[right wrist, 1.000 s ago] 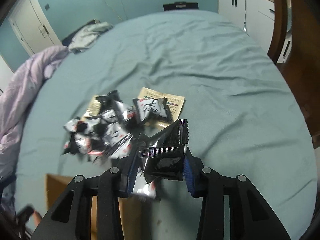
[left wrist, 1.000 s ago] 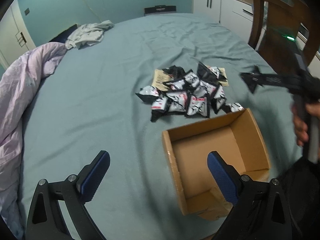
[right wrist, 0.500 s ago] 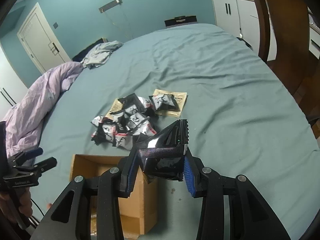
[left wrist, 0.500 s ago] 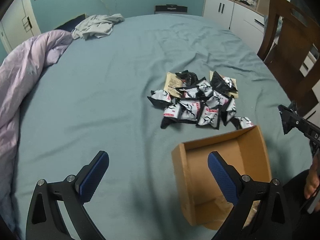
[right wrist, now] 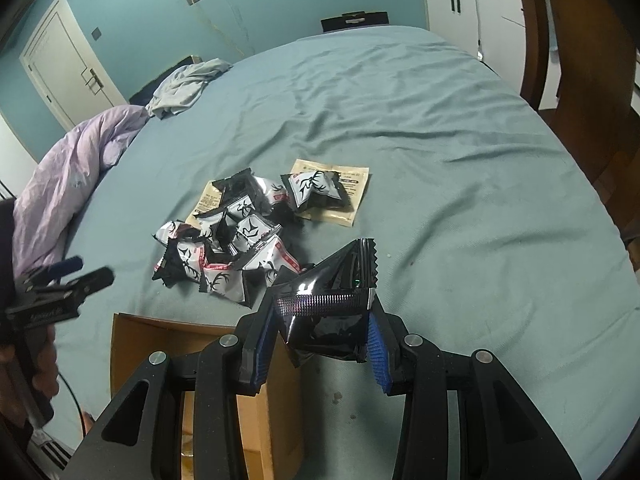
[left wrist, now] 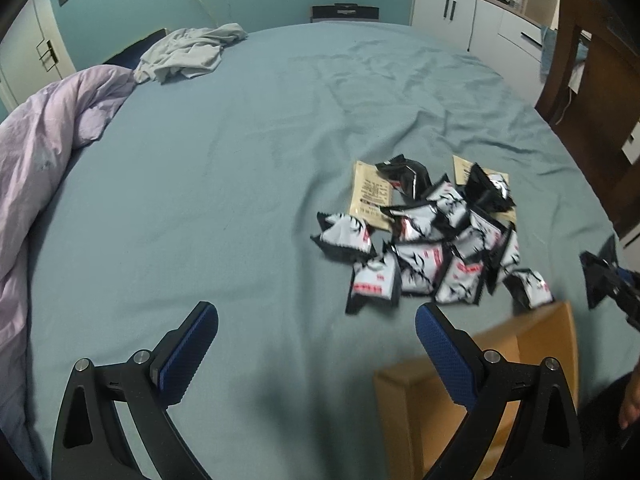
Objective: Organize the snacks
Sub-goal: 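Grasp a white snack packet with the left gripper while the right gripper holds the black packet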
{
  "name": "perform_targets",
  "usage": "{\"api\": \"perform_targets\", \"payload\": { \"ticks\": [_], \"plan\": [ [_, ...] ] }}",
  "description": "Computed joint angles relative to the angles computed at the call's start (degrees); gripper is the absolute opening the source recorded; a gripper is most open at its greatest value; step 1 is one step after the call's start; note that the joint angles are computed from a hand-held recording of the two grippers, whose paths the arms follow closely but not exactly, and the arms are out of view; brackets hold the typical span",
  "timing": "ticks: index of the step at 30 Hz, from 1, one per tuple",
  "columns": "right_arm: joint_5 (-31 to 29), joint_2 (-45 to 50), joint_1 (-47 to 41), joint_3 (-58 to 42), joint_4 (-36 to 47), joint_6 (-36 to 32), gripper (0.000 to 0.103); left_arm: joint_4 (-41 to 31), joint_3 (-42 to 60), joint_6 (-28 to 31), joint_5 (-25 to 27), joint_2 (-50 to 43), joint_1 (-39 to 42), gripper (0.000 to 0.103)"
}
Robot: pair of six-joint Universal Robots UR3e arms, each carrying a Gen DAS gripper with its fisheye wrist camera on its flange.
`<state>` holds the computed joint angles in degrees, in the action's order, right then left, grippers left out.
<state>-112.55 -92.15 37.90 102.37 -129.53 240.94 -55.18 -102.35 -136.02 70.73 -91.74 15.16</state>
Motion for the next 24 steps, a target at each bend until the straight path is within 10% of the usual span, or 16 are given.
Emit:
{"api": "perform_targets", "payload": {
  "ticks": [16, 24],
  "plan": [
    [3.1, 2.8, -2.7, -0.5, -0.7, -3.0, 0.039, 5.8, 14.7, -10.4, 3.9, -22.2, -9.1, 0.086],
    [0.2, 4.8, -1.0, -2.6, 0.6, -2.6, 0.039, 5.1, 18.1, -13.9, 3.9, -26.7, -10.3, 0.045]
  ]
}}
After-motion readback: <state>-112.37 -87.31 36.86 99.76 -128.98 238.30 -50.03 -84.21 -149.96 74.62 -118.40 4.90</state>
